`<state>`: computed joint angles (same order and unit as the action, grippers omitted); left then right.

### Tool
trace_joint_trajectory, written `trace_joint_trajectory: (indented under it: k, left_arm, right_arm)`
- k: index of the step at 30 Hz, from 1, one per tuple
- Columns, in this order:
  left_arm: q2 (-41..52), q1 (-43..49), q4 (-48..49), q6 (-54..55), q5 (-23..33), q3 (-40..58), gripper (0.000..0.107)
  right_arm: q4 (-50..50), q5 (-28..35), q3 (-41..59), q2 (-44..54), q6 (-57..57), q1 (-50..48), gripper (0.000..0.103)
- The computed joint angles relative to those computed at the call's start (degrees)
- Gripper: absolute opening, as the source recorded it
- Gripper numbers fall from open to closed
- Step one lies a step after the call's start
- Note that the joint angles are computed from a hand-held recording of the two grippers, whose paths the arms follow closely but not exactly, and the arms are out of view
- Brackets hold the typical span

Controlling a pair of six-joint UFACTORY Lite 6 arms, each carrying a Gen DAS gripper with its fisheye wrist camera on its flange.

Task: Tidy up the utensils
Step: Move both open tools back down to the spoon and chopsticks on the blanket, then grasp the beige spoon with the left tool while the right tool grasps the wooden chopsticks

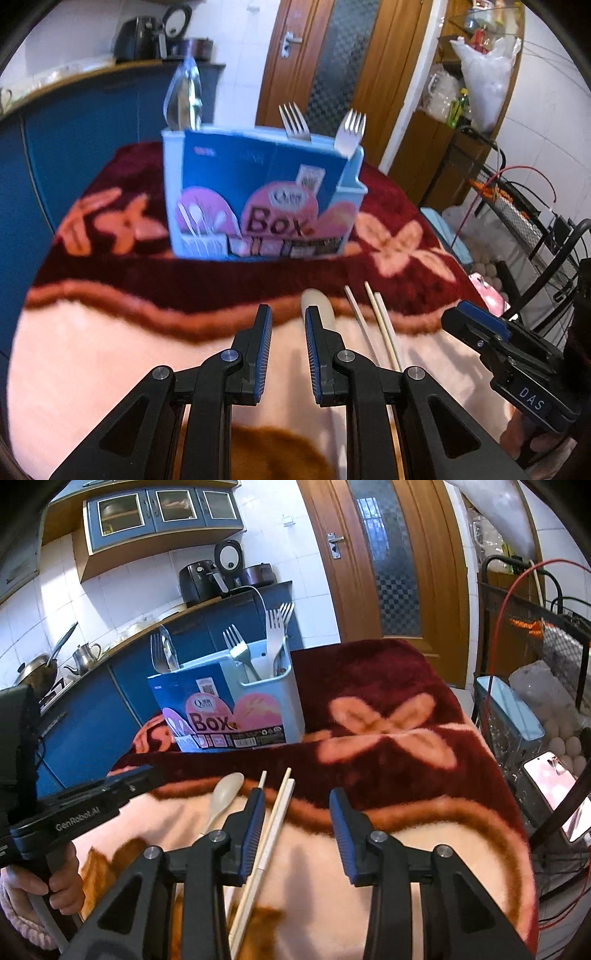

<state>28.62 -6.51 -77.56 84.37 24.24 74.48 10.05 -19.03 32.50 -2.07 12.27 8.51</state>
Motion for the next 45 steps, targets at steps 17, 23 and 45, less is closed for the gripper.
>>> trace_joint_trajectory:
  k: [17,23,45]
  left_arm:
    - [8.5,-6.2,18.9,-23.1,-2.3,8.8,0.018]
    - [11.6,-7.4,22.4,-27.2,-1.5,12.3,0.020]
    - [12.3,-11.5,50.8,-52.6,5.3,16.9,0.014]
  right_arm:
    - [-28.4,-4.8,-2.0,1.9,22.0,-8.7,0.041]
    - [-36.0,-7.3,-2.9,2.9,27.4,-12.4,0.041]
    - [-39.0,-8.6,-4.6,2.6,29.6,-13.8,0.041]
